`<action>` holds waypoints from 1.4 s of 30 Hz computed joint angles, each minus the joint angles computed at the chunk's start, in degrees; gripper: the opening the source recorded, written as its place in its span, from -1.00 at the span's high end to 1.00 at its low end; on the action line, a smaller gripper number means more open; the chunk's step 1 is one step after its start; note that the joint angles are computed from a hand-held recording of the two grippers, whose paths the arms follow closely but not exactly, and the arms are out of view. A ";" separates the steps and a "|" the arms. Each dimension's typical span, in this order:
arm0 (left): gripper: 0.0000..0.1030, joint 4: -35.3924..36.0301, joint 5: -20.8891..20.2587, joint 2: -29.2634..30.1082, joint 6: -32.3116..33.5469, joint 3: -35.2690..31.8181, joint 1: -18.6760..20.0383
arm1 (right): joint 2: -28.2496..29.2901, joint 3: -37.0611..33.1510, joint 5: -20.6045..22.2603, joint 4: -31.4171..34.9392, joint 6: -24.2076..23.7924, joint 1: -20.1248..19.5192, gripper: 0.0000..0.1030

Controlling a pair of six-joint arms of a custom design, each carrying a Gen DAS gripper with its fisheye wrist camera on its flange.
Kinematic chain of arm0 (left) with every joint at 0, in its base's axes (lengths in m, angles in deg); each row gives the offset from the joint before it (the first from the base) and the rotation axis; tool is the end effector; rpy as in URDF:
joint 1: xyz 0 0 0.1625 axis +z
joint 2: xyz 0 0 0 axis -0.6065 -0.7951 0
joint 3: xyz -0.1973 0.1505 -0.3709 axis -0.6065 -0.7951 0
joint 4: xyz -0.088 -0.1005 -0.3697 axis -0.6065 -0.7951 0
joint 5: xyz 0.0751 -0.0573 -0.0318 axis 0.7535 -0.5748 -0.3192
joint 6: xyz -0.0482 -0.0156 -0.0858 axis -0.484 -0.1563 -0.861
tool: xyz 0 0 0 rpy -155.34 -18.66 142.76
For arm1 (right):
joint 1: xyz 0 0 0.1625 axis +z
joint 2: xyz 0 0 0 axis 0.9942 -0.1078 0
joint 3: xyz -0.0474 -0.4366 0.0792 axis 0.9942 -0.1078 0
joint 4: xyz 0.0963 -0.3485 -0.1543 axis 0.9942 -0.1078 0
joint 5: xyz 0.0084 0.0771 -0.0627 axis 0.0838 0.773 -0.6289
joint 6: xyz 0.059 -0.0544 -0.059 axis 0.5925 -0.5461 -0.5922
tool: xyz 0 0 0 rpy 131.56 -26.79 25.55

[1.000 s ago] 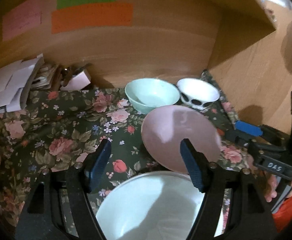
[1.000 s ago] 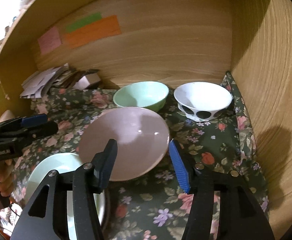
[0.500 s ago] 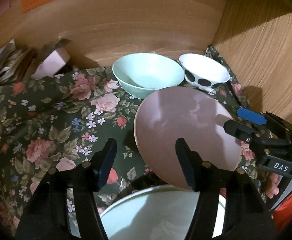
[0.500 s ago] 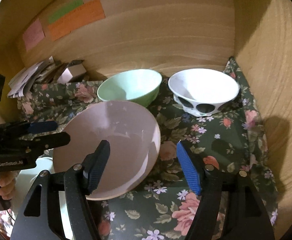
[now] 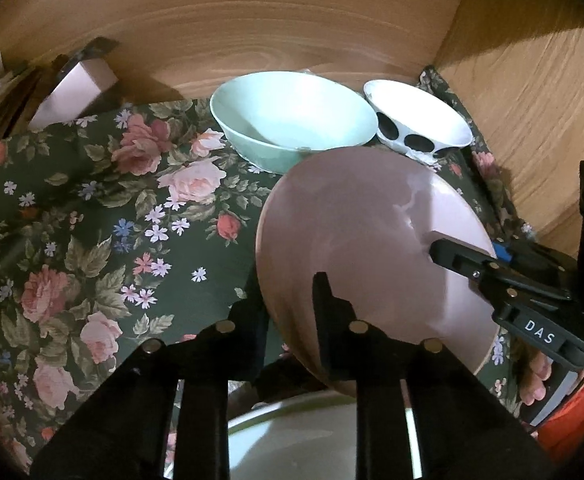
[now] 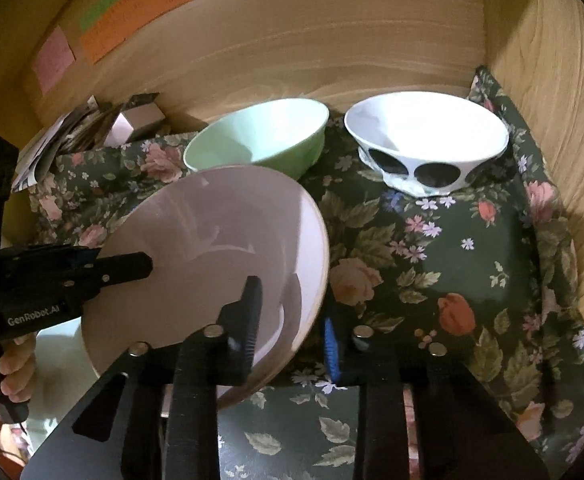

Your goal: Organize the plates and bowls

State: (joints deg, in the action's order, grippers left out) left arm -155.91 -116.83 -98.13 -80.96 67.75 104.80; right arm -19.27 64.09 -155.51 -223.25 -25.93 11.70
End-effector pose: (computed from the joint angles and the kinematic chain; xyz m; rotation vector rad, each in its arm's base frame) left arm -0.0688 -0.6753 0.1174 0.4833 2.4124 -0.6390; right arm 0.1685 -0.6423 0.0203 0.6964 -2.5359 0.7880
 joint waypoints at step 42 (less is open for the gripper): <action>0.65 -14.88 3.14 -5.84 0.32 10.50 -4.97 | -2.28 6.72 2.47 -11.30 -1.44 4.63 0.60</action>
State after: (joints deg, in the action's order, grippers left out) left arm -170.79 -113.68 -103.97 -80.63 78.25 99.83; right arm -21.55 70.81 -153.04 -234.55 -27.37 16.34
